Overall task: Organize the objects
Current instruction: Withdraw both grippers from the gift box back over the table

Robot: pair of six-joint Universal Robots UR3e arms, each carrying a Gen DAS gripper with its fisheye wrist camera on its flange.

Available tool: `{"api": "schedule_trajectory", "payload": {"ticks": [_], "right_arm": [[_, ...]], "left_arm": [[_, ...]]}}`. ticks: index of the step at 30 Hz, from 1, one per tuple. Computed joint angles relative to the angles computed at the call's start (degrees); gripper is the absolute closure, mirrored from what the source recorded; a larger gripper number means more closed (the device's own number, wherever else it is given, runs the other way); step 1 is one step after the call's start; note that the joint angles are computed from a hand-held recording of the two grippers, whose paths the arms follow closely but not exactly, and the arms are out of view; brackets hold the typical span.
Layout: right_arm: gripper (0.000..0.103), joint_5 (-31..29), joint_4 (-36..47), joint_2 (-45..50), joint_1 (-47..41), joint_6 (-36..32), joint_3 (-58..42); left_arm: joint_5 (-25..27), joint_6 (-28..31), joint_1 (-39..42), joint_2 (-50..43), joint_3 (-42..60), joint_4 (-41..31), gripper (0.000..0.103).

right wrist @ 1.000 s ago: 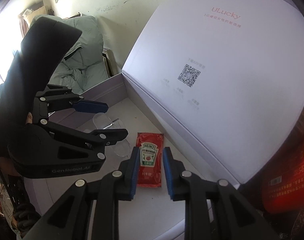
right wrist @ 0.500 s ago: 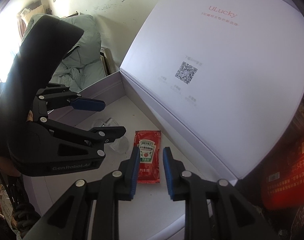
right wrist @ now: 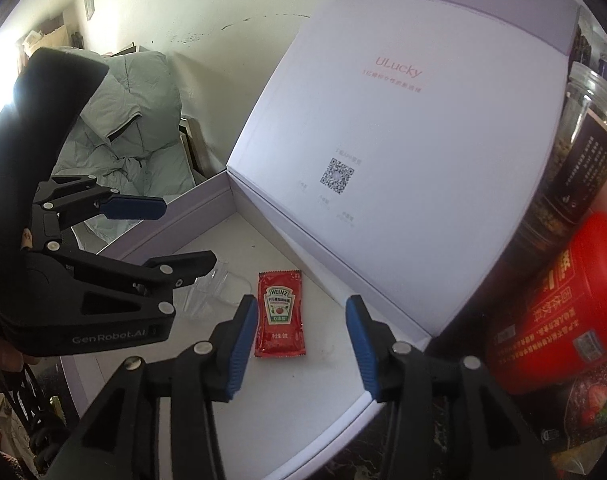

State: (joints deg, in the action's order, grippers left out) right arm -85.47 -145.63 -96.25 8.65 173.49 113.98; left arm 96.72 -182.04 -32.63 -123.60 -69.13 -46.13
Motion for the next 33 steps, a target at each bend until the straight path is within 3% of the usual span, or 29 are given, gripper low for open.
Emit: {"api": "schedule_trajectory", "payload": {"ticks": [11,18,33], "right_arm": [[0.05,-2.9,5.5,-6.8,-0.2,-0.1,-2.3],[0.037,-6.8,7.1,-9.3,2.8,1.9,-3.8],[0.025,-17.0,17.7,-18.1,12.6,7.4,-9.5]], "left_arm": [[1.3,-3.9,-2.6,7.0,-2.6,-1.6,0.038],[2.9,-4.8,-3.3,13.1,-6.9,0.0,0.024],[10.3,-7.4,-8.3,25.5,-12.6,-2.5,0.018]]}}
